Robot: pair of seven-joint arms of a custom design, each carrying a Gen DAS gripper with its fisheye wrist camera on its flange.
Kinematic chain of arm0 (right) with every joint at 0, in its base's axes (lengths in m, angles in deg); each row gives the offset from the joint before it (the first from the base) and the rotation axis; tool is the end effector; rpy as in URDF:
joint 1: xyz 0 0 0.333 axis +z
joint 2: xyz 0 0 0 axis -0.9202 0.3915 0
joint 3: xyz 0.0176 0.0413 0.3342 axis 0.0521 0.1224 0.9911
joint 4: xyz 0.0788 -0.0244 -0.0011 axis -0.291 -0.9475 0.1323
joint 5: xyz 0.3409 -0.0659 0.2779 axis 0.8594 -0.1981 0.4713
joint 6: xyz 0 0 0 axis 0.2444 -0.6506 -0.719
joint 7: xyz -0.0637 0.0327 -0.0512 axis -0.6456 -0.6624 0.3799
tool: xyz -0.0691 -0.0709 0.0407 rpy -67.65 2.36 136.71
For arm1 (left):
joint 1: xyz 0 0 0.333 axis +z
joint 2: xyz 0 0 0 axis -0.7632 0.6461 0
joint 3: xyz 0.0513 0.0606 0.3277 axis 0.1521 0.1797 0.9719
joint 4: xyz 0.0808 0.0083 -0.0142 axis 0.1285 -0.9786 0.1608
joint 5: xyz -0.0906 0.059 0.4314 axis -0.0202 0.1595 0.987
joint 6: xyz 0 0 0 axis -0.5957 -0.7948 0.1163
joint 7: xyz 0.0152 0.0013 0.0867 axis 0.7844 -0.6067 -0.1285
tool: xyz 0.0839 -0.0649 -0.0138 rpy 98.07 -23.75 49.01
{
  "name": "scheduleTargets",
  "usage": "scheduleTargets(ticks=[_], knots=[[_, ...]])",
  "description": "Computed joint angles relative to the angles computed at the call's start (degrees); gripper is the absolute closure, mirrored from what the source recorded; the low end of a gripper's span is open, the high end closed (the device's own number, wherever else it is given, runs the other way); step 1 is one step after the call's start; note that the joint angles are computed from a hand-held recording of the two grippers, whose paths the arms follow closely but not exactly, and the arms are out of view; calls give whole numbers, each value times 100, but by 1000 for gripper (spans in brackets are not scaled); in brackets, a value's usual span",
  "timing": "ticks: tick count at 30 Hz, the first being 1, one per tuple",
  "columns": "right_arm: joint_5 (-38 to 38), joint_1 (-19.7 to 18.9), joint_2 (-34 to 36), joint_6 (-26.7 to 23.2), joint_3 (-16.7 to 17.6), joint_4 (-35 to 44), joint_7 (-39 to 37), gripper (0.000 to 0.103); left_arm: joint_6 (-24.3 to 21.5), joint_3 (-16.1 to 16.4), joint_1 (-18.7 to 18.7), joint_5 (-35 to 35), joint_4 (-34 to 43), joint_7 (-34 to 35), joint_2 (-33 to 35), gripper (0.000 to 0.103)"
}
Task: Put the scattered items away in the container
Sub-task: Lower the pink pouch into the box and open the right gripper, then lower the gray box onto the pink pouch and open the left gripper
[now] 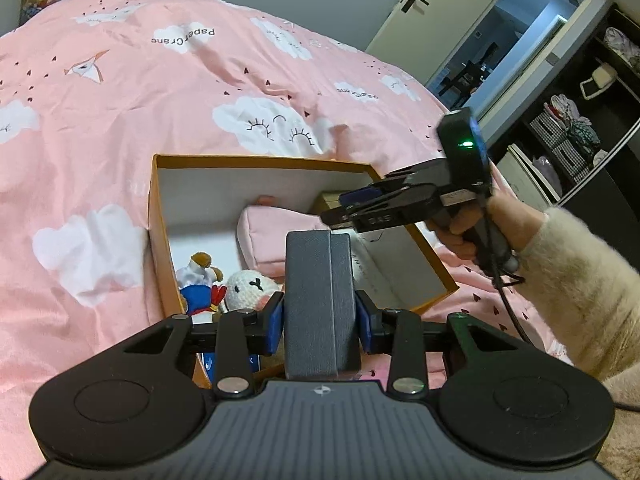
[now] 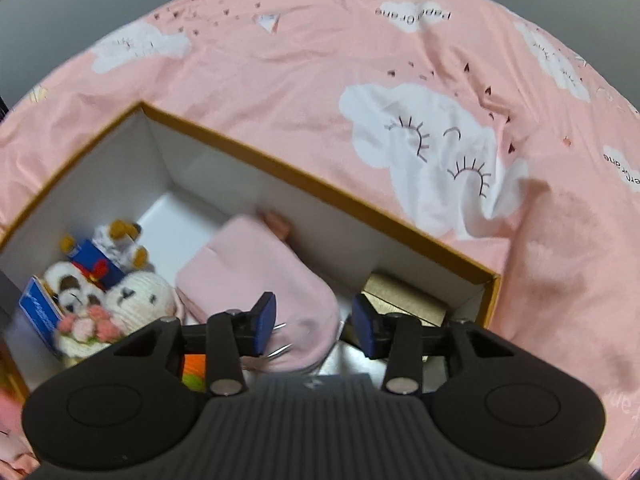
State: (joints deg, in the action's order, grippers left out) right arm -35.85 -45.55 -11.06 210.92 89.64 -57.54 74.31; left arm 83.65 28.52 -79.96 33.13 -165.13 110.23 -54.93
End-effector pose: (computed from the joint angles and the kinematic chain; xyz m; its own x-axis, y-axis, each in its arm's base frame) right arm 0.5437 0.2844 0.4961 0.8946 -0.4453 -0.0368 -0.4037 -0.7704 -0.4934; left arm 0.2958 -0.2896 0.5200 -0.1084 -0.8850 0.4528 -0.8155 -0.1813 -0.5496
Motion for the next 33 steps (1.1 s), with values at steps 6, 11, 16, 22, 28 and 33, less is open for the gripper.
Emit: scheduleTargets(ticks=[6, 11, 16, 22, 28, 33], knots=[[146, 42, -263, 9, -32, -184, -238, 57, 188, 63, 47, 1, -21, -62, 100, 62], [138, 56, -327, -113, -71, -229, -235, 57, 186, -169, 388, 208, 44, -319, 115, 63], [260, 62, -226, -103, -73, -140, -137, 57, -14, -513, 959, 779, 248, -623, 150, 63], [133, 140, 66, -177, 78, 65, -169, 49, -160, -639, 1284, 1408, 598, -654, 549, 63], [-435, 150, 380, -455, 160, 266, -187, 56, -66, -480, 1252, 1544, 765, -521, 988, 63], [-524, 120, 498, -585, 185, 368, -519, 57, 16, -329, 1161, 1464, 852, -314, 1265, 63]])
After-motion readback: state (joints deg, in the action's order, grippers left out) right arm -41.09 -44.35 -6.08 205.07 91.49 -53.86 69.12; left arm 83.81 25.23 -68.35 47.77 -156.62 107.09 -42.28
